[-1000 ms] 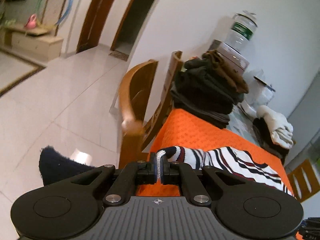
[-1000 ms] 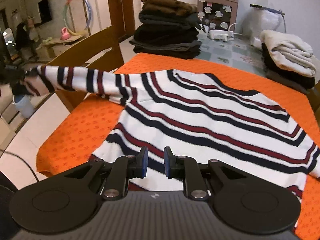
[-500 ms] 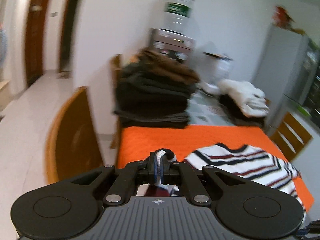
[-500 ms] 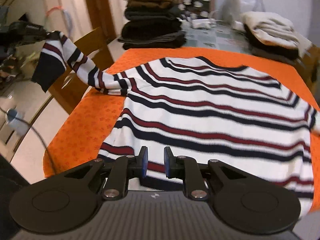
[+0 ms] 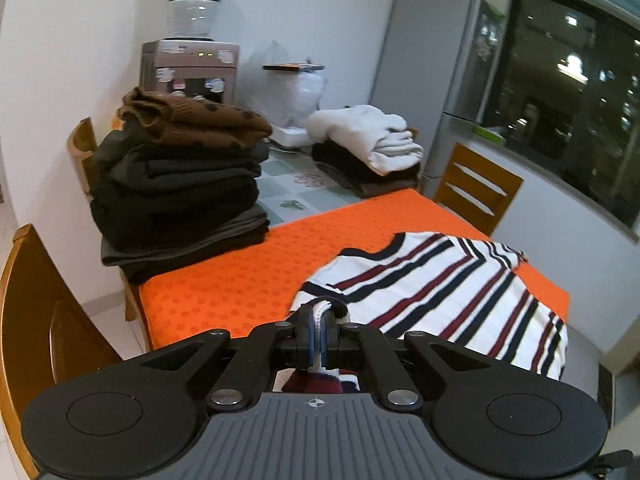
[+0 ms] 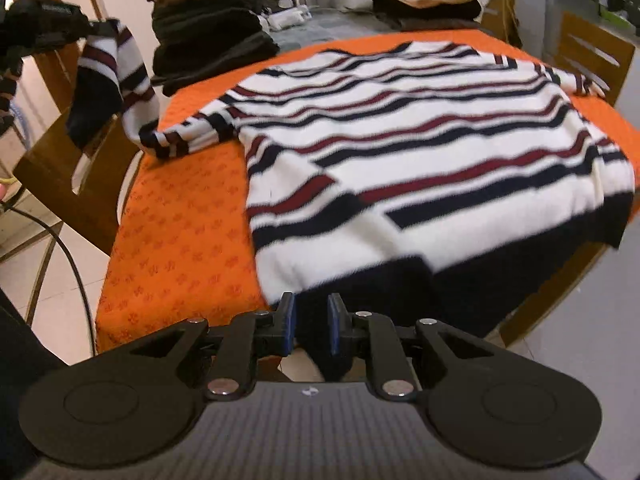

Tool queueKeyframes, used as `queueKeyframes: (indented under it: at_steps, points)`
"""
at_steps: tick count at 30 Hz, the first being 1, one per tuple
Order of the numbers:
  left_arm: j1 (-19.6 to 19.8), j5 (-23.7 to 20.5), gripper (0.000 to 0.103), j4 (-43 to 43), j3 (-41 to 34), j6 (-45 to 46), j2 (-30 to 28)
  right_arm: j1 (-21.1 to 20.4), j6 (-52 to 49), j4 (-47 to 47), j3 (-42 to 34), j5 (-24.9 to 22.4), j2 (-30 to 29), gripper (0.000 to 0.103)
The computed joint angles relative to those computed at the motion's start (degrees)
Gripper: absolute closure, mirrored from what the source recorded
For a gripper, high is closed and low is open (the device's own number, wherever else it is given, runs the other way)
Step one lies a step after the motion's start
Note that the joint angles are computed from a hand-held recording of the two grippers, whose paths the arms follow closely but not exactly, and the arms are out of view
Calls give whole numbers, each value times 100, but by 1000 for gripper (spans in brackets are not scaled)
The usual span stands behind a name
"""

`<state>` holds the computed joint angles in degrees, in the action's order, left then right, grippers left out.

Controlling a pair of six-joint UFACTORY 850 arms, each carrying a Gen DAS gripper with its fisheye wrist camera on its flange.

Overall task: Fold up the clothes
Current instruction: 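Lift the sleeve with the left tool while the right tool grasps the black hem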

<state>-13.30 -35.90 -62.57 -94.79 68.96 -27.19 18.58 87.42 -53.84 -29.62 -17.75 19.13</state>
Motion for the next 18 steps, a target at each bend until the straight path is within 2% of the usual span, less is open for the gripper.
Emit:
queueKeyframes:
  at_steps: [2,9,12,15,16,17,18]
  points:
    - [48,-120,98,-7,-22,26,-24,75,343,-263,-21,-107,-138,81]
    - [261,-360,98,-152,28,117,27,269,380,-573,-239,-511,-570,81]
    - [331,-373,98,-224,52,137,30,307,439,-661,-248,-635,-589,73]
    - [367,-394,98,-240,75,148,35,223,331,-610,-224,-522,-562,72]
    - [375,-405,98,-250,83,159,38,170,263,-574,-205,-409,-539,75]
    - [384,-413,98,-266,96,180,45,111,202,-543,-180,-264,-514,86]
    - [392,-416,98,-286,107,200,52,88,193,-533,-173,-194,-506,91]
